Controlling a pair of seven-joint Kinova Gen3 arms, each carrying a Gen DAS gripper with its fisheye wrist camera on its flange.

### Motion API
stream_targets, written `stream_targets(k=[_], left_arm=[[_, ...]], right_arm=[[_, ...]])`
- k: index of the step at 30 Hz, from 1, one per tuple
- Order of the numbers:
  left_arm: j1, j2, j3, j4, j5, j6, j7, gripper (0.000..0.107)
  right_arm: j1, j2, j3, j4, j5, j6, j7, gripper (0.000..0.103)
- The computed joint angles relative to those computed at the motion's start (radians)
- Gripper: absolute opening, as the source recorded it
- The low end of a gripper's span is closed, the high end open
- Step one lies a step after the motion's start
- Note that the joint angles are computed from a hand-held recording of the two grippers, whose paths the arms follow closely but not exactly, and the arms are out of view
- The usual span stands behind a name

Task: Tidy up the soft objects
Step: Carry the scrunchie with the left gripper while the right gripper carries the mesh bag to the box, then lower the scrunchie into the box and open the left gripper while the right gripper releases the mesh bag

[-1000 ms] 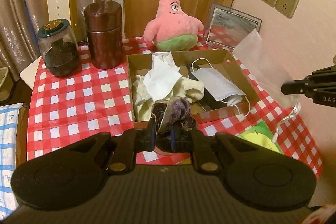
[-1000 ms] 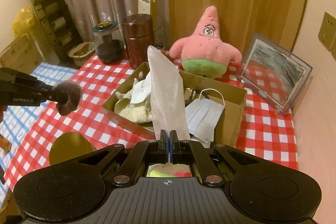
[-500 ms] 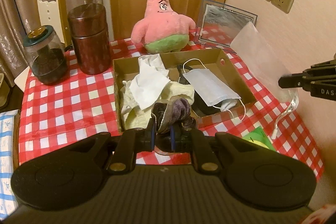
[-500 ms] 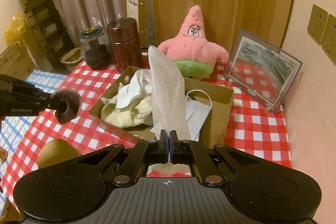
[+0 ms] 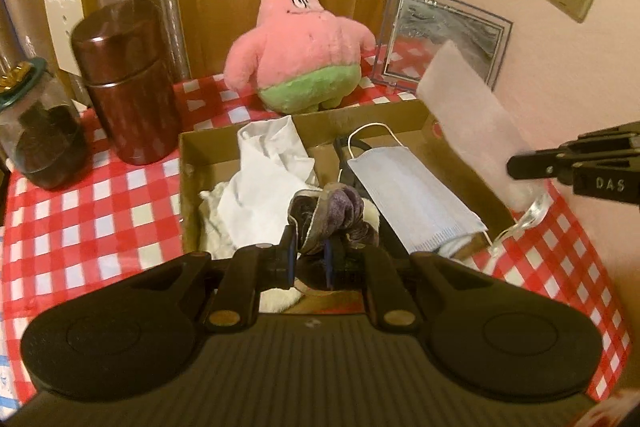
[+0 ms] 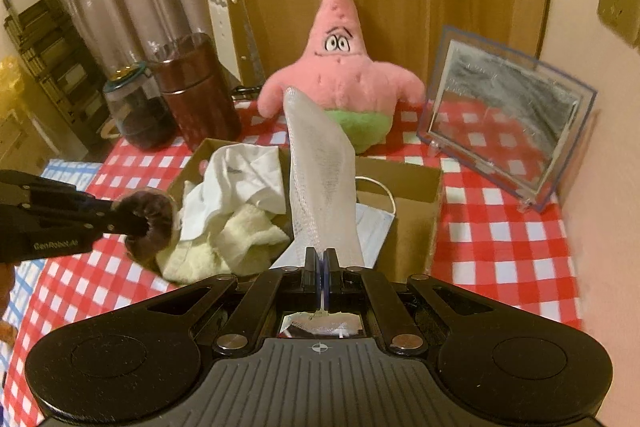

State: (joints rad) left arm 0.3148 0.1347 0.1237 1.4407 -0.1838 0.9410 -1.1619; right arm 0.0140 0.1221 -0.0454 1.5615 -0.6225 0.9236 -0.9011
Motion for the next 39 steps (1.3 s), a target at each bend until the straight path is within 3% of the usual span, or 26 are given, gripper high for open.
stream_targets(k=[9,15,21,28,33,34,36,37,38,39], left_arm=[[-0.002,0.108,-0.016,-0.032,0.012,-0.035,-0.046,0.012],[0.001,0.15,-0.028,-0.041,0.03,-0.036,-0.073,0.012],[0.001,0.162,-0.035,-0.035,0.039,-0.041,-0.086,0.014],[0.016,0.151,-0.042,-0.039,0.015,-0.027,-0.075,0.037],[0.017,0.126,-0.036,-0.02,0.01,-0.032,-0.082,0.047],[0.019,0.121,-0.036,-0.016,0.004,-0.032,-0.081,0.052],[0.021,0.111,-0.034,-0.009,-0.002,-0.035,-0.079,0.059],[0.025,0.105,-0.034,-0.004,-0.009,-0.036,-0.073,0.063],[0.026,0.101,-0.034,-0.003,-0.015,-0.034,-0.072,0.064],[0.027,0.098,-0.033,-0.003,-0.019,-0.031,-0.071,0.064]], right_arm=[[-0.051,0.084,-0.03,0.016,0.041,-0.158,-0.083,0.001],[-0.076,0.171,-0.053,-0.058,0.16,-0.074,-0.172,0.001],[-0.062,0.191,-0.078,-0.051,0.17,-0.076,-0.166,0.001],[-0.042,0.206,-0.097,-0.059,0.13,-0.047,-0.136,0.002],[-0.034,0.193,-0.103,-0.035,0.093,-0.074,-0.104,0.002],[-0.032,0.19,-0.103,-0.032,0.088,-0.075,-0.101,0.007],[-0.029,0.181,-0.101,-0.027,0.079,-0.08,-0.093,0.031],[-0.024,0.176,-0.102,-0.023,0.069,-0.083,-0.087,0.054],[-0.022,0.167,-0.101,-0.014,0.058,-0.093,-0.084,0.061],[-0.017,0.156,-0.102,-0.002,0.044,-0.106,-0.074,0.061]])
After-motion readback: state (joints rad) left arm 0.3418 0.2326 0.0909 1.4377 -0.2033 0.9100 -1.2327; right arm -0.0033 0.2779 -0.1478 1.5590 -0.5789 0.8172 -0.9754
